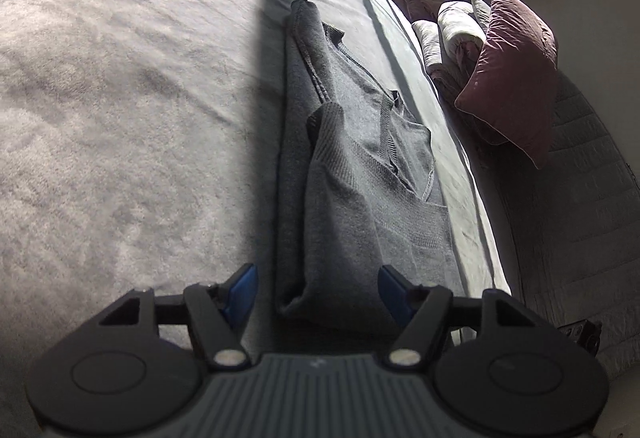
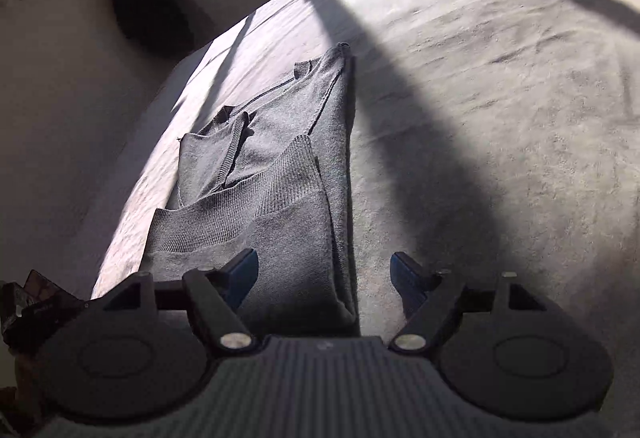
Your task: Fold clothes
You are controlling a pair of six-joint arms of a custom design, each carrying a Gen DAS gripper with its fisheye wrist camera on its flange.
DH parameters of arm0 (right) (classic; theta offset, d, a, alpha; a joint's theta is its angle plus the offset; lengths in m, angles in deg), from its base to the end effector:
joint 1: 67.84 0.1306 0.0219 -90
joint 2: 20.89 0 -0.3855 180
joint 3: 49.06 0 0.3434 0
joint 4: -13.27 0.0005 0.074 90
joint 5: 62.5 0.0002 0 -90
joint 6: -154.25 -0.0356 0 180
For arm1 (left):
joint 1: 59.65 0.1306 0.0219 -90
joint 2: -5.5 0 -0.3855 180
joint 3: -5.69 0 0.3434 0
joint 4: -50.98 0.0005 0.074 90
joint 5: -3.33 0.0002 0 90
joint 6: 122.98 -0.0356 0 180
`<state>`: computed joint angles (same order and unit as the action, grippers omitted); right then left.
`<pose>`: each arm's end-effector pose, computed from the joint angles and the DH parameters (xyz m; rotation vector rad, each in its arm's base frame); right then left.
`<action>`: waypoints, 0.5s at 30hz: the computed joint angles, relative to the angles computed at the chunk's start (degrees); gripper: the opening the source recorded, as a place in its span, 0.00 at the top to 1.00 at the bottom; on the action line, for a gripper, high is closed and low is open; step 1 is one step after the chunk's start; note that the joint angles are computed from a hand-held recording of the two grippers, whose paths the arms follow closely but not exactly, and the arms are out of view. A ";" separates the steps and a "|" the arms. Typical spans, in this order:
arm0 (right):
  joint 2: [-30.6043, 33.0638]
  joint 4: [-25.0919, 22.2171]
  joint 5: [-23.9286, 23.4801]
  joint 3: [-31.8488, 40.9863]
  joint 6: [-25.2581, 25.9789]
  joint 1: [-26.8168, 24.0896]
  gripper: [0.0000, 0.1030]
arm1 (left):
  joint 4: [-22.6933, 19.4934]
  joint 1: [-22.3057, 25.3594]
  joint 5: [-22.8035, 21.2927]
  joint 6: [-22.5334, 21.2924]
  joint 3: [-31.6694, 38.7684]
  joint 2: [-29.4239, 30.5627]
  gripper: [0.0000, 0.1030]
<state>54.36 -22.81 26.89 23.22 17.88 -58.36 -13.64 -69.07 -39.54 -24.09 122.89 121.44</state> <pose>0.3469 0.0578 0.4164 0.7246 2.1910 0.5257 0.5656 -0.1208 0.3969 0.2770 2.5662 -1.2023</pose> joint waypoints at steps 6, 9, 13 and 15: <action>-0.28 1.04 -5.01 -1.35 -4.42 0.07 0.35 | -1.77 0.16 2.43 2.07 -0.87 0.09 0.39; -0.15 2.06 -6.12 -1.98 -7.46 -0.17 0.40 | 0.88 0.01 2.72 5.50 -2.88 -0.66 0.40; -0.33 4.49 -6.23 -3.39 -11.70 -0.64 0.53 | 6.10 -0.58 0.88 10.83 -5.98 -2.23 0.45; -0.53 5.26 -6.34 -4.06 -13.65 -0.90 0.63 | 8.38 -0.93 -0.25 13.20 -7.28 -2.93 0.57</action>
